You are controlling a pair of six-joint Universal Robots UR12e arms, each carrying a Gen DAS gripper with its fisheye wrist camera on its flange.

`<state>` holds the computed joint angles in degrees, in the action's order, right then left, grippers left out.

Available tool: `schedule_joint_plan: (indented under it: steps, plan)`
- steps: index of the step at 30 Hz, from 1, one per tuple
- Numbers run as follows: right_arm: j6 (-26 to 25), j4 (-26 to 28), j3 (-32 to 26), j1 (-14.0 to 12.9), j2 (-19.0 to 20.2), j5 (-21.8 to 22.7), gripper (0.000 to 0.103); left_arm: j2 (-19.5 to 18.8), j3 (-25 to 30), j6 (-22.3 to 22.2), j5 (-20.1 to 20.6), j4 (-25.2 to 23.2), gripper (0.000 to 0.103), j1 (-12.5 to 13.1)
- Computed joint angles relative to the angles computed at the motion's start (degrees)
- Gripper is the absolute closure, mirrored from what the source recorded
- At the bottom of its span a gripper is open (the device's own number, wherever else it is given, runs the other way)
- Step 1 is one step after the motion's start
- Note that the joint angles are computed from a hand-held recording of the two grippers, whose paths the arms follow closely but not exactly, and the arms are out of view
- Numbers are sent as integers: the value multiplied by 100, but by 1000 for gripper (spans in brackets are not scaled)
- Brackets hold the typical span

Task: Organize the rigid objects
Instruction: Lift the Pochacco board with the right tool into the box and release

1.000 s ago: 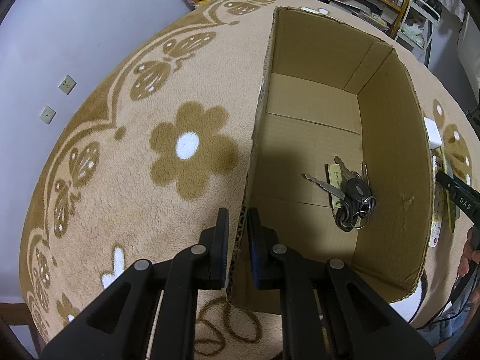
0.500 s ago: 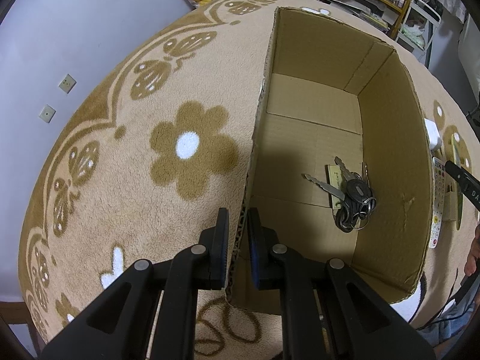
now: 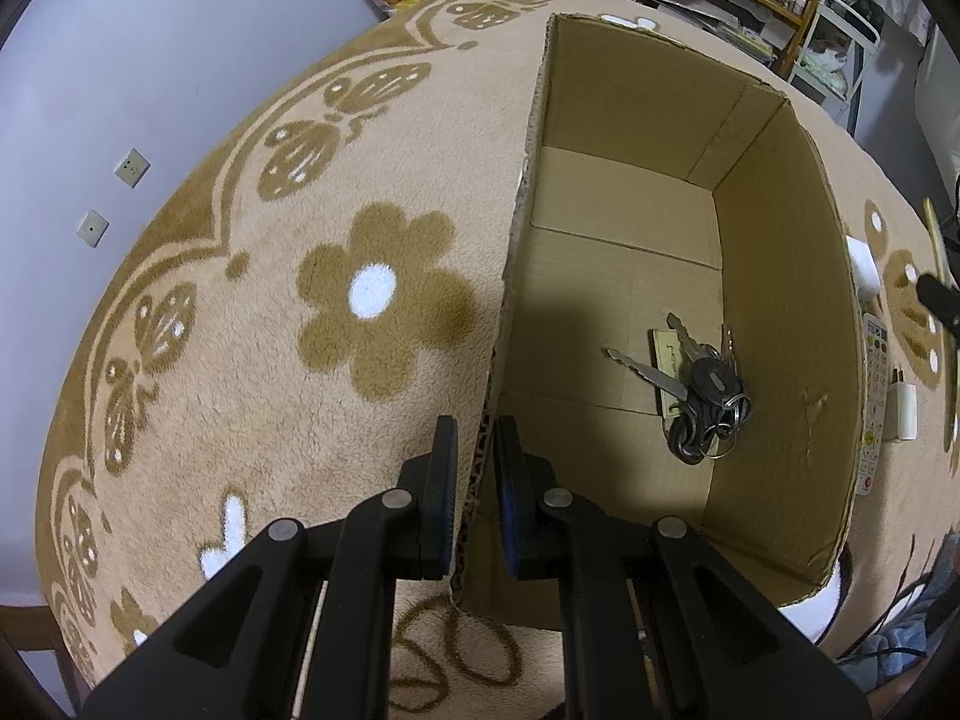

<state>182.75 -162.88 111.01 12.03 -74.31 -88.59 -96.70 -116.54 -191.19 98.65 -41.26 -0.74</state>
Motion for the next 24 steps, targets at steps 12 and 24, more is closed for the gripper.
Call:
schedule_joint_plan:
  steps: [12,24]
  plan:
    - [-390,-562,-269,452,32,309,44,-19,14,50,30,1,93,-26]
    - [-120,-1146,-261,644,146,732,44,0,7,62,-3,21,93,1]
